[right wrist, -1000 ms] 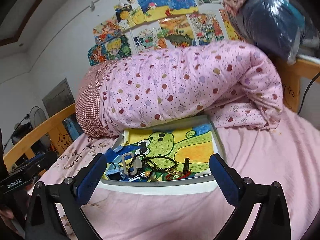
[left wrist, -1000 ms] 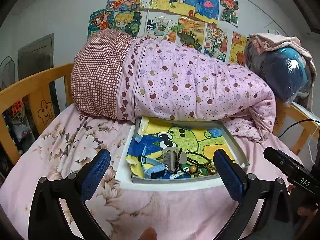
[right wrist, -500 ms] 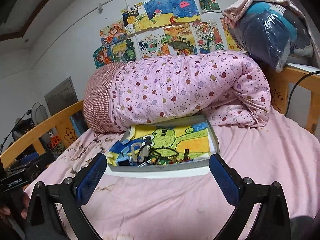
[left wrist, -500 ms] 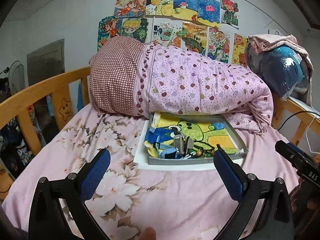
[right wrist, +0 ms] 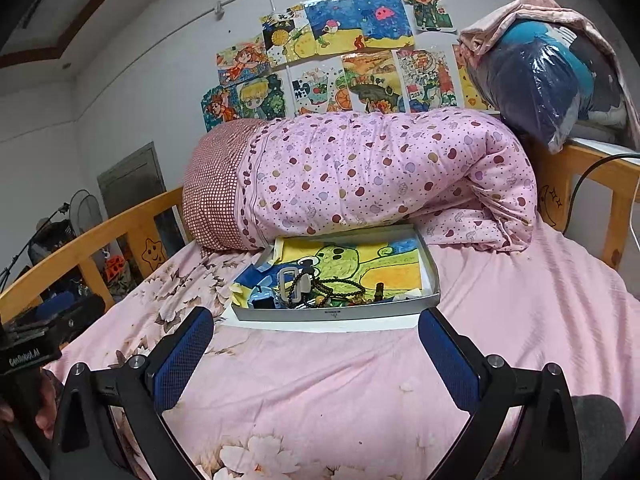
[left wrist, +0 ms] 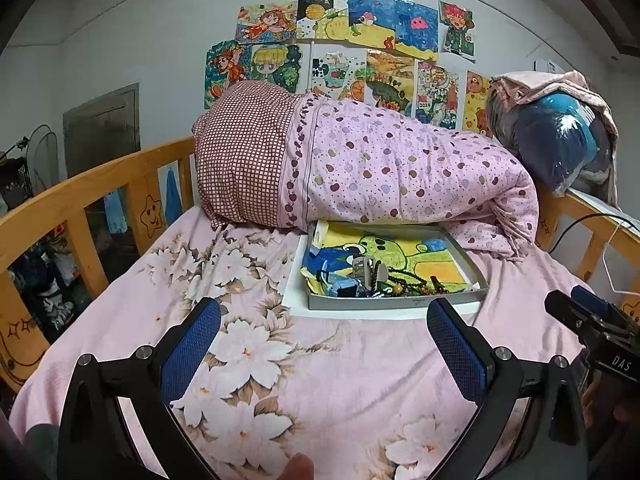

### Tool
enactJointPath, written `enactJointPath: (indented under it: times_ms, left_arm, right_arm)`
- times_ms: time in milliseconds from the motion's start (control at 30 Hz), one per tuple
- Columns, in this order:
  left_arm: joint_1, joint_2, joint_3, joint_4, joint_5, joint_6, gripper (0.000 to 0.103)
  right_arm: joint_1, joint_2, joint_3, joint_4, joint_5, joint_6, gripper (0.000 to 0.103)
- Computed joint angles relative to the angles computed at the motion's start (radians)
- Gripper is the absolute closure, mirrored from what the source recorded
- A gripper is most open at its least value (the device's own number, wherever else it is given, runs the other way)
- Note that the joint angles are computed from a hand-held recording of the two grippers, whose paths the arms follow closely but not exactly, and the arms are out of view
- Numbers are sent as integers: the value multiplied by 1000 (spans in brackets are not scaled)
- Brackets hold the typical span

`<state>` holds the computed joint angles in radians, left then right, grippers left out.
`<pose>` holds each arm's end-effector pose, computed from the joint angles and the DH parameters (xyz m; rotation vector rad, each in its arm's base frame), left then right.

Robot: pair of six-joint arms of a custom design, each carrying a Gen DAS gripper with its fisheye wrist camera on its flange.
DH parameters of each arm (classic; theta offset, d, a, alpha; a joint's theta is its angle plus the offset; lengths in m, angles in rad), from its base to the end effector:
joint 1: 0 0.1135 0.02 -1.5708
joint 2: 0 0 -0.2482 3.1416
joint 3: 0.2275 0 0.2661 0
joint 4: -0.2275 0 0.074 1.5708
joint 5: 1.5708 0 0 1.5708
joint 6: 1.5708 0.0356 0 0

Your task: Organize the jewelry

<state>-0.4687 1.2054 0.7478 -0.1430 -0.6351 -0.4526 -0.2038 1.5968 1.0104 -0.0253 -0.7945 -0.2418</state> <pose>0.2550 -0.1054 0.2266 -0.3329 2.0180 0.1211 0.3544 -0.0473 0.2113 -0.4711 1.9779 0.5846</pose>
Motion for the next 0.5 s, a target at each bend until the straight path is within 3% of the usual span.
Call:
enactJointPath:
  times_ms: [267,500]
  left_arm:
    - [-53,-17,-15,-87,-49,-61,2]
    - [-16,56,24,-147,-21,-113,2]
  right_arm:
    - [19,21,19,-61,81,-24,0]
    - [41,73,63,-127,141,-40,0]
